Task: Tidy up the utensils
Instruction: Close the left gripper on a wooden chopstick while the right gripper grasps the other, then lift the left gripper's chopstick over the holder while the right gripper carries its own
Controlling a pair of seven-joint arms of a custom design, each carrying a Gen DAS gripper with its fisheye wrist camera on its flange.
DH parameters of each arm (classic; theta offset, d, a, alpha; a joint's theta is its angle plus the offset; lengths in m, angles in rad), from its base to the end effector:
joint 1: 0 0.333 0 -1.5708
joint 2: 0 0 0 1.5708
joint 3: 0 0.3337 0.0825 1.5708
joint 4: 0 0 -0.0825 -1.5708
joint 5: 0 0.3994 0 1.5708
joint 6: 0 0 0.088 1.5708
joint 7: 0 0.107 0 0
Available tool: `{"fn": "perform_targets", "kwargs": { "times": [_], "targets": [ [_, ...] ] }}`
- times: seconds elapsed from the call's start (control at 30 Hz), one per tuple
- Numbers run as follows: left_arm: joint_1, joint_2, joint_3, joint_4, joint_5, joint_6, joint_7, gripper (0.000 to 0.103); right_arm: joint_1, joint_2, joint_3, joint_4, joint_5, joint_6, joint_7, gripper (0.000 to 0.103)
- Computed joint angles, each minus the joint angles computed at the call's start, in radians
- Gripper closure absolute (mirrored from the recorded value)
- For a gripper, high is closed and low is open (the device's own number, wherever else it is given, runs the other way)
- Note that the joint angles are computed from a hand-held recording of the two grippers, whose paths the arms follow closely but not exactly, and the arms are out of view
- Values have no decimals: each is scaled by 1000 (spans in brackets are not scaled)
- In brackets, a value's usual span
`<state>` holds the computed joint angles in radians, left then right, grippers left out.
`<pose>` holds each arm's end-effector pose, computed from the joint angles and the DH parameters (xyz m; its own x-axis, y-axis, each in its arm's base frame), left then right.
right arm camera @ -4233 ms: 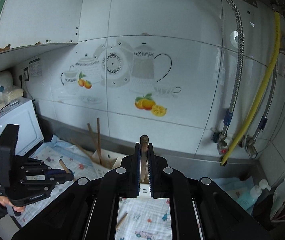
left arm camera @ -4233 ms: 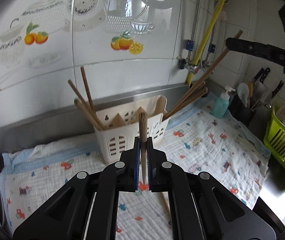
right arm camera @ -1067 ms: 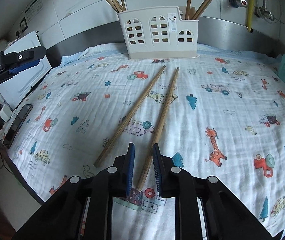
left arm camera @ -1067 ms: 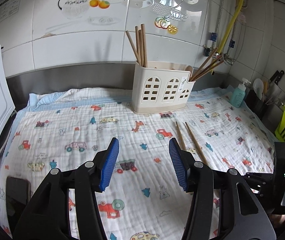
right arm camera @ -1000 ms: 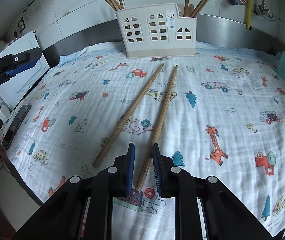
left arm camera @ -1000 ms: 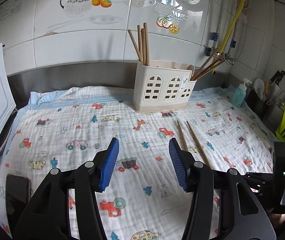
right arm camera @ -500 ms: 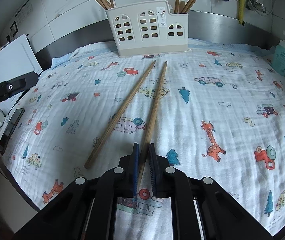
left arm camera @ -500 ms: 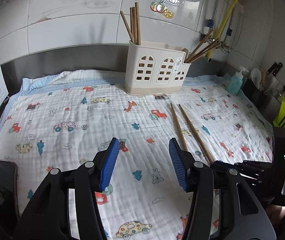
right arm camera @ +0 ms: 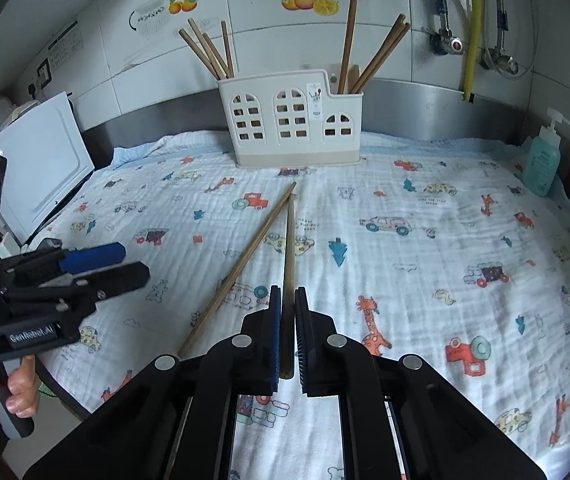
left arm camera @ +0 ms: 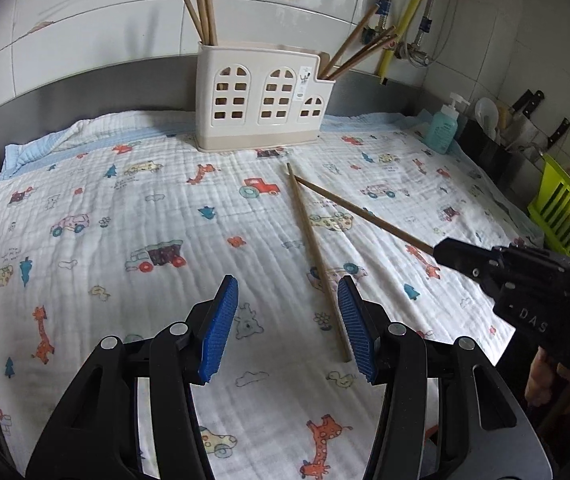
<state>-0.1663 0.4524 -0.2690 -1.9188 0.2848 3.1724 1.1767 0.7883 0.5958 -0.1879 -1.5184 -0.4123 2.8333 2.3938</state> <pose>0.6266 -0.2957 0.3667 -0.3260 -0.9239 0.2002 -0.7032 0.0954 -0.7046 0.6077 0.4801 0.4046 0.2376 -0.9655 -0.1070 -0.7097 -0.0974 -0.6977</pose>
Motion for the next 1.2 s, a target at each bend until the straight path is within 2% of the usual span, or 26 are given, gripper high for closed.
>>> {"fn": "perform_targets", "kwargs": {
  "times": [0.07, 0.17, 0.3, 0.4, 0.5, 0.57, 0.6, 0.8, 0.83, 0.93, 1.0, 1.03, 1.13, 1.2],
  "targets": [
    [-4, 10, -4, 9, 3, -9, 4, 51, 7, -9, -13, -6, -14, 8, 5, 96],
    [49, 35, -78, 25, -11, -26, 42, 51, 9, -20, -22, -14, -27, 21, 9, 97],
    [46, 59, -90, 44, -25, -38, 63, 53, 21, -37, -44, -29, -53, 45, 30, 97],
    [58, 87, -118, 71, -37, -64, 92, 67, 30, -49, -61, -34, -79, 56, 46, 97],
    [44, 108, -113, 94, -51, -81, 104, 75, 37, -58, -76, -35, -108, 65, 61, 97],
    [41, 122, -118, 109, -65, -93, 112, 76, 41, -65, -86, -36, -130, 69, 73, 97],
    [34, 127, -113, 117, -69, -98, 114, 79, 43, -69, -92, -38, -142, 72, 81, 97],
    [-8, 153, -77, 166, -87, -141, 106, 80, 42, -89, -102, -40, -202, 84, 112, 97],
    [-21, 156, -62, 174, -86, -148, 100, 83, 41, -90, -102, -39, -211, 84, 115, 97],
    [-108, 150, 36, 190, -47, -161, 44, 89, 35, -95, -98, -34, -234, 86, 122, 97],
    [-181, 146, 121, 204, 1, -181, -31, 95, 31, -96, -96, -31, -245, 87, 129, 97],
    [-193, 148, 134, 211, 10, -187, -44, 96, 27, -97, -92, -30, -249, 87, 129, 97],
    [-201, 147, 147, 220, 40, -201, -94, 97, 21, -98, -87, -21, -261, 82, 128, 97],
    [-160, 141, 107, 213, 31, -186, -90, 97, 19, -100, -85, -18, -272, 78, 128, 97]
  ]
}}
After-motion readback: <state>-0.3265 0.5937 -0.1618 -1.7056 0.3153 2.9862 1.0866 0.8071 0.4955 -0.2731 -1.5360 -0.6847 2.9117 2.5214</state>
